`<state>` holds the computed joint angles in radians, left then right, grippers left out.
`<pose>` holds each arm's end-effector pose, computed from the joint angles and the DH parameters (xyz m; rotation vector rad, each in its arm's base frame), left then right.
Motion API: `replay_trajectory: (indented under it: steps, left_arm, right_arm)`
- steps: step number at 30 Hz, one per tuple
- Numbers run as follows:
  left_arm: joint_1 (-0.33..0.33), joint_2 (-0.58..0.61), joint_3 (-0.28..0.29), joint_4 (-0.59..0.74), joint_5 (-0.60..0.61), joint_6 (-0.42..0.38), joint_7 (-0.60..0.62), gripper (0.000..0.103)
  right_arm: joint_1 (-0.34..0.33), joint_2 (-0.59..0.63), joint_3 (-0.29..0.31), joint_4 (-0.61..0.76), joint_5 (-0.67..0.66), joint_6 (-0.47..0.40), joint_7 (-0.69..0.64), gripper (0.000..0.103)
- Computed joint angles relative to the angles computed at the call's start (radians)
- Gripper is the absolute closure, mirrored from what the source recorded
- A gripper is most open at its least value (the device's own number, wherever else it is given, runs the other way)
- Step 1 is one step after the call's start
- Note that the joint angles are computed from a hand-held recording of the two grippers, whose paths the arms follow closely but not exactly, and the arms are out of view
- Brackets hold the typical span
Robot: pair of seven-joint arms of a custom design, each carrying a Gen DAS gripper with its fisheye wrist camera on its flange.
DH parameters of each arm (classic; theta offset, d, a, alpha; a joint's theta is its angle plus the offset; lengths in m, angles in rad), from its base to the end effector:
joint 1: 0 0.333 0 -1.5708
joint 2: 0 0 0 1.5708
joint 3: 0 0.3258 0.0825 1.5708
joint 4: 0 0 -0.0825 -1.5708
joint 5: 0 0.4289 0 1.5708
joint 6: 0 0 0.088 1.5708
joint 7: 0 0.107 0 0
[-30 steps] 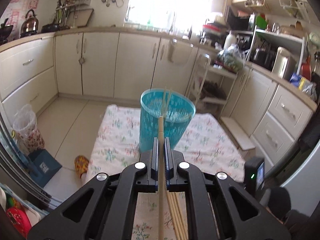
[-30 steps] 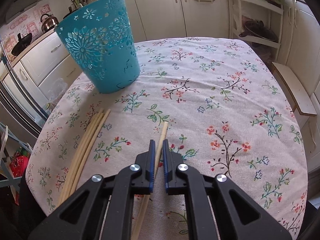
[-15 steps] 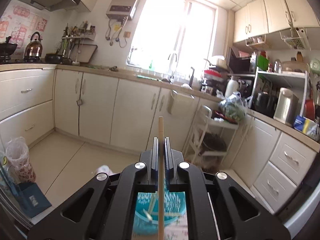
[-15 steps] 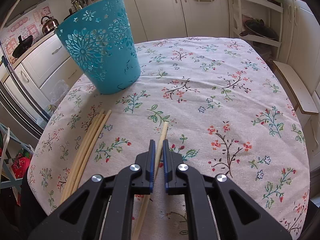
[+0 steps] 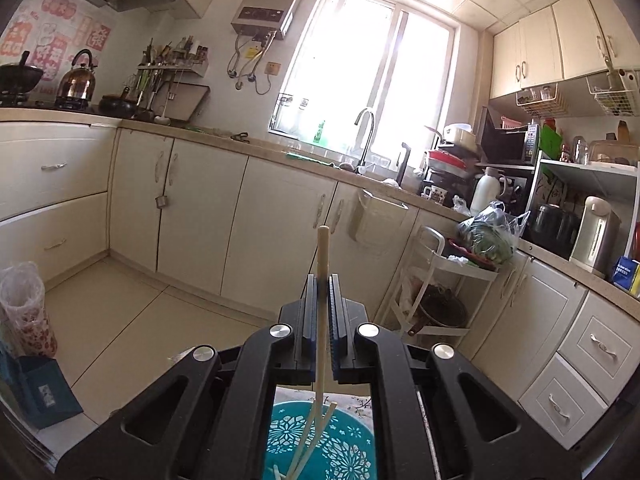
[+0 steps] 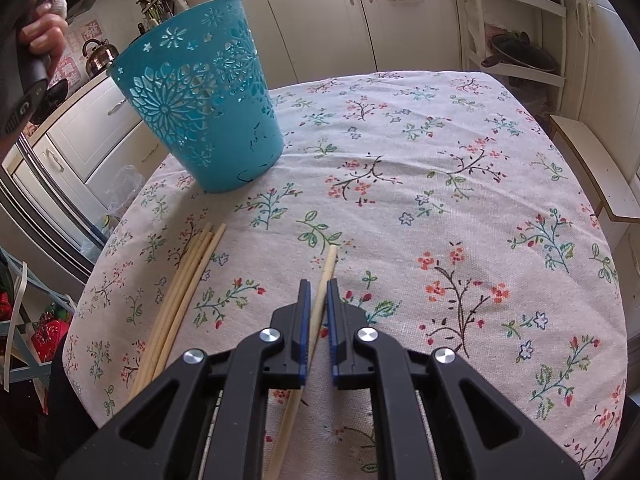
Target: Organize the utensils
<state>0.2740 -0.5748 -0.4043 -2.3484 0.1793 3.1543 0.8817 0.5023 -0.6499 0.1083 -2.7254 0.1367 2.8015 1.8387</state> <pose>0.4564 -0.1252 0.6815 -1.5952 1.2190 -1.2963 0.3482 0.2366 0.4841 -1.9128 1.5106 -0.2900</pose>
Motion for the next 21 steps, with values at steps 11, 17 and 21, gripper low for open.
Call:
replay_trajectory:
  steps: [11,17,21]
  left_arm:
    - [-0.124,0.023,0.068,-0.019,0.044,-0.153,0.085,0.098]
    - [-0.210,-0.021,0.128,-0.058,0.051,-0.262,0.137,0.074]
    - [-0.209,-0.137,0.143,-0.145,0.053,-0.270,0.122,0.051]
  right_arm:
    - [0.006,-0.001,-0.008,-0.004,0.009,0.006,-0.006,0.095]
    - [0.007,-0.002,-0.009,-0.005,0.010,0.005,-0.006,0.095]
    - [0.020,-0.003,-0.026,-0.007,0.027,0.008,-0.018,0.095]
